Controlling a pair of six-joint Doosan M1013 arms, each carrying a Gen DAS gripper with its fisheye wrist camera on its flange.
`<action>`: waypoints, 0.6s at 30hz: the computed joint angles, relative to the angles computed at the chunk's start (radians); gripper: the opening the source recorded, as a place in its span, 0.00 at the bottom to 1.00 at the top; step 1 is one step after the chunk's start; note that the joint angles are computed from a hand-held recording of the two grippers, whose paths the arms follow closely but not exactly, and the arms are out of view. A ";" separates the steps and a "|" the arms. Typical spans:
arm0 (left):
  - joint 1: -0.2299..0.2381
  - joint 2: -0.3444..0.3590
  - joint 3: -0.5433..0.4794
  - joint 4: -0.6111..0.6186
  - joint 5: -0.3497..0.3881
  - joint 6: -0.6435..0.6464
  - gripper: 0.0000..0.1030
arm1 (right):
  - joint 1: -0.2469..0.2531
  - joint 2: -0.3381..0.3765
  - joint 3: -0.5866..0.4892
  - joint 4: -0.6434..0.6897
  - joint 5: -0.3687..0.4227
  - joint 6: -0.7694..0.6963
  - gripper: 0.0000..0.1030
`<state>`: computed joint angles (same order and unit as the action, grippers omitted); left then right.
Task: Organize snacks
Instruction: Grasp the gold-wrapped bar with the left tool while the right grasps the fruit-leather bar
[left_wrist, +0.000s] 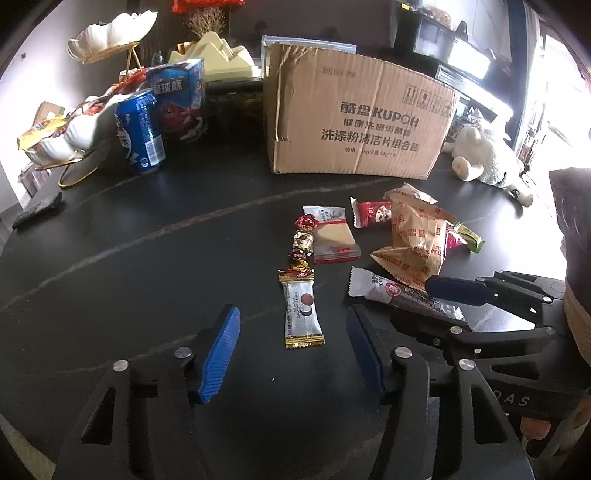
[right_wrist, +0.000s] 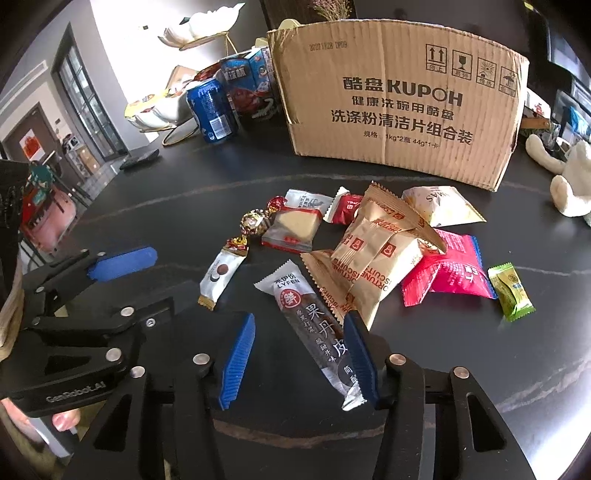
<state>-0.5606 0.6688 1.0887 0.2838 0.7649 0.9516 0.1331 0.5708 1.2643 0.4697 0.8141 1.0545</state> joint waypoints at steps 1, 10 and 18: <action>0.000 0.002 -0.001 -0.003 -0.003 0.003 0.53 | 0.001 0.001 -0.001 -0.003 -0.001 0.000 0.48; 0.011 0.028 -0.031 -0.086 -0.009 0.066 0.37 | -0.004 0.019 -0.020 0.019 0.031 -0.001 0.40; 0.015 0.044 -0.051 -0.106 0.003 0.078 0.26 | 0.002 0.025 -0.025 0.023 0.031 -0.008 0.37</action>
<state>-0.5459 0.7126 1.0380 0.1779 0.7680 1.0299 0.1346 0.5955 1.2394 0.4926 0.8453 1.0466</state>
